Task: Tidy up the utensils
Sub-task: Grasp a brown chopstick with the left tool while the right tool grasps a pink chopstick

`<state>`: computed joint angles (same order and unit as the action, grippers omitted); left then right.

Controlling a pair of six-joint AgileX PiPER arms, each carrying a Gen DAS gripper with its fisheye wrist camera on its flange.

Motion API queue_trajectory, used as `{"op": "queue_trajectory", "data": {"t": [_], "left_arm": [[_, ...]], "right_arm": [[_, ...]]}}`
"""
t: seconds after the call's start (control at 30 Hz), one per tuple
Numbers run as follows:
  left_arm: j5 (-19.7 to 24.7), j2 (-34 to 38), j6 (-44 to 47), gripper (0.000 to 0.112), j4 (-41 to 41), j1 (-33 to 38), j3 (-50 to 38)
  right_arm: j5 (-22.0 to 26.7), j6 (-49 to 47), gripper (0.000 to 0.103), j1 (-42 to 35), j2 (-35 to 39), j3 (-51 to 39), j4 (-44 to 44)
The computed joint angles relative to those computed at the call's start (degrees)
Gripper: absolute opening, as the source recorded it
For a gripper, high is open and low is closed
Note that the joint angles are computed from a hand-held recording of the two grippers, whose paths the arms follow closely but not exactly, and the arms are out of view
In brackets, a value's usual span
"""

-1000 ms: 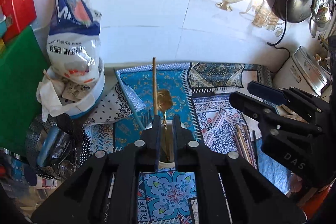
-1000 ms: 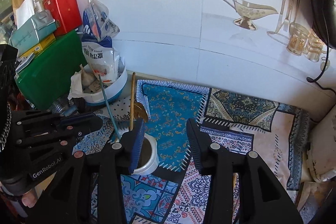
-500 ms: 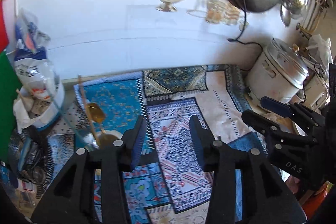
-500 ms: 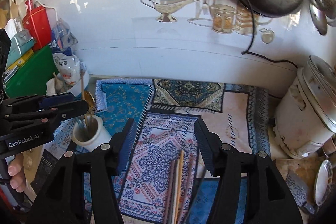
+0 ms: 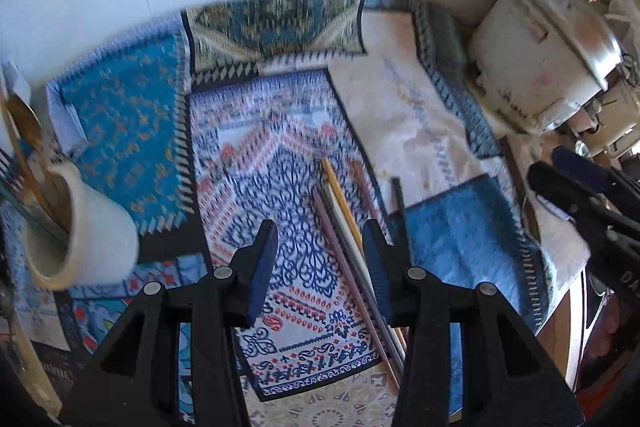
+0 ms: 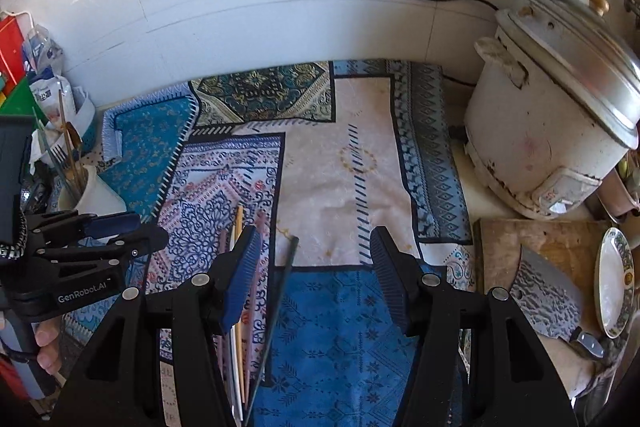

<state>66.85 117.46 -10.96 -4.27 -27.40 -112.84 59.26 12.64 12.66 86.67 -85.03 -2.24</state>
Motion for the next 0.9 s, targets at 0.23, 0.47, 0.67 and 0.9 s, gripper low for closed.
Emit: {"op": "queue_trajectory", "data": {"t": [0.23,0.47,0.67,0.9], "left_arm": [[0.27,3.71,-1.58,0.043,-2.83,-0.35,3.50],[-0.59,4.38,-1.88,0.029,-3.88,-1.44,5.48],[-1.11,5.04,-3.24,0.013,-2.88,-2.40,5.09],[-1.48,6.64,-3.42,0.006,-1.08,-2.77,3.02]], "right_arm": [[-1.29,-3.38,0.053,-2.32,0.34,5.42,3.70],[-1.88,-5.55,0.053,-3.13,1.39,6.68,6.65],[-2.12,-7.39,0.053,-3.48,2.09,7.15,8.76],[-2.04,-8.74,0.053,-2.63,3.58,7.09,9.85]]}}
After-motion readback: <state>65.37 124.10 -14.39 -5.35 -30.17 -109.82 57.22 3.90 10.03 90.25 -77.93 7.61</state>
